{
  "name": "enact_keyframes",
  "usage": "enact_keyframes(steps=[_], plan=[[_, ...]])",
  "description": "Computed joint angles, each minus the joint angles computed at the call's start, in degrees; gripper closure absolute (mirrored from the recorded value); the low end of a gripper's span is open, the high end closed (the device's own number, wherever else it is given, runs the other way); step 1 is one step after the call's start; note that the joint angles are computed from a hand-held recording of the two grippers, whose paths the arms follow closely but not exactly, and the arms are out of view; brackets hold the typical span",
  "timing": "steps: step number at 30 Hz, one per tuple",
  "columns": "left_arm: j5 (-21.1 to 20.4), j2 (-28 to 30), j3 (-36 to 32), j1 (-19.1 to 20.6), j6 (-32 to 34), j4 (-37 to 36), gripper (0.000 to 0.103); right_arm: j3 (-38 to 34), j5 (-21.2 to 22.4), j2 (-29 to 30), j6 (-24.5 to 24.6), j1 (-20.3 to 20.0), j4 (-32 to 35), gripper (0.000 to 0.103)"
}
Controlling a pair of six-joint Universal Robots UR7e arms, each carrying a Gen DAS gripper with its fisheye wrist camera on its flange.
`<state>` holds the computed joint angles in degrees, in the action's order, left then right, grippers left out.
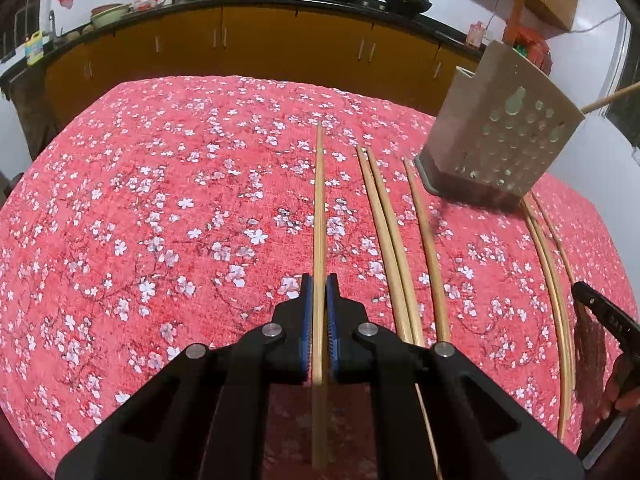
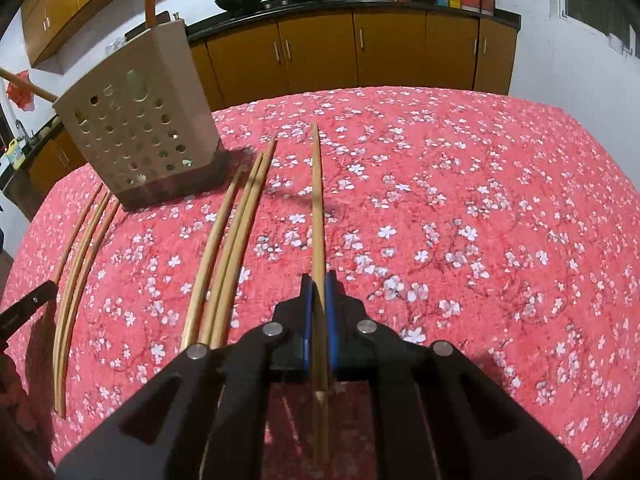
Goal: Organize utensils
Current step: 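Lower the right tool onto a chopstick and close it while the left tool grasps another, then raise the right tool's chopstick into the holder while the left tool carries its chopstick there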
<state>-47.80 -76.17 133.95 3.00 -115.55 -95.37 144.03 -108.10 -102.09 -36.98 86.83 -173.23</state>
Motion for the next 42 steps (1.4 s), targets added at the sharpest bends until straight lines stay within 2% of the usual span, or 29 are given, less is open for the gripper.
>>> enact_keyframes(steps=[25, 30, 33, 39, 42], plan=[[-0.01, -0.73, 0.63, -0.78, -1.47, -0.57, 0.094, 0.01, 0.78, -0.24, 0.02, -0.43, 0.35, 0.095], [-2.23, 1.61, -1.25, -1.71, 0.09, 2.21, 0.094, 1.23, -0.16, -2.10, -1.57, 0.06, 1.01, 0.095], [-2.84, 2.13, -1.28, -2.50, -0.41, 1.98, 0.094, 1.52, 0.69, -3.74, -1.64, -0.54, 2.73, 0.095], [-3.25, 2.87, -1.87, -2.60, -0.05, 2.62, 0.095, 1.51, 0.28, -3.74, -1.79, -0.12, 2.75, 0.095], [-3.63, 2.11, -1.87, -2.57, 0.22, 2.46, 0.095, 1.28, 2.09, -6.35, -1.39, -0.65, 5.19, 0.095]])
